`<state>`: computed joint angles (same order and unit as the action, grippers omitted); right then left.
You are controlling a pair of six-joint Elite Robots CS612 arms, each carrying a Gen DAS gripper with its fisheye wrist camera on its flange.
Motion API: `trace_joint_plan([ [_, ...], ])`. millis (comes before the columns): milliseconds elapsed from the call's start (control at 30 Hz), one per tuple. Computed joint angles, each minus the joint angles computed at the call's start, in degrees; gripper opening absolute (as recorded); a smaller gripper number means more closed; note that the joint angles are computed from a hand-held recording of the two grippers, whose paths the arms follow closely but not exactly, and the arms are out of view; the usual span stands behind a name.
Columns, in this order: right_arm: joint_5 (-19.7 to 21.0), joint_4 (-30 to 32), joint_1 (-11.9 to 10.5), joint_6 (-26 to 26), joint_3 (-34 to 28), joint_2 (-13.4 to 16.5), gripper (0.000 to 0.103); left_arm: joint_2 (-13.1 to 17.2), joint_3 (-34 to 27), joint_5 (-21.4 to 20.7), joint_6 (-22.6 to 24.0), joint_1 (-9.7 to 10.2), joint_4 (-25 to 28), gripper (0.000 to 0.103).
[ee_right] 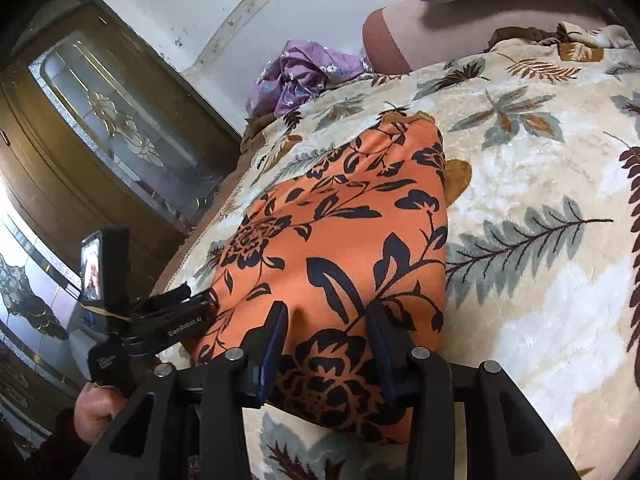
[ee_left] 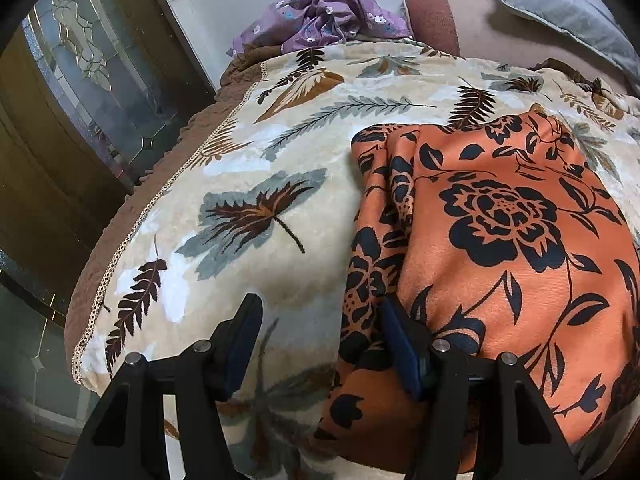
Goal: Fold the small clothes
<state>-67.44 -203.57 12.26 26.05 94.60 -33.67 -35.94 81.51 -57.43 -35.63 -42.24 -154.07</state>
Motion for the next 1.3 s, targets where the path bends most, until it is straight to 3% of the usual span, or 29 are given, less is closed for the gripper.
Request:
trace_joint_plan([
  [133,-0.9,-3.7,0.2,-0.9,0.6,-0.1,0.044,0.1,0.1,-0.2,-0.2,0.06,-0.4,0.063],
  [267,-0.7,2.7,0.3,-1.3,-0.4,-0.1,0.046,0.2,0.1,-0.3,-0.2,0.07,-0.5,0.063],
  [533,-0.3,1.6,0.3,-1.3,-0.2,0.0,0.049,0.2,0.5,-0.6,0.0,0.13,-1.9,0.063],
  [667,1.2,0.5,-0.1,0.4,0.1,0.1,0.055,0.3,0.7,-1.1,0.2,0.29,-3.1,0.064],
  [1100,-1.6,0.0,0.7,-1.5,0.2,0.1,0.056,0.3,1.6,-3.1,0.8,0.76,-6.7,0.067],
  [1300,-0.8,-0.5,-0.1,0.9,1.7,-1.3,0.058,-0.3,2.1,-5.5,1.8,1.34,-7.6,0.067],
])
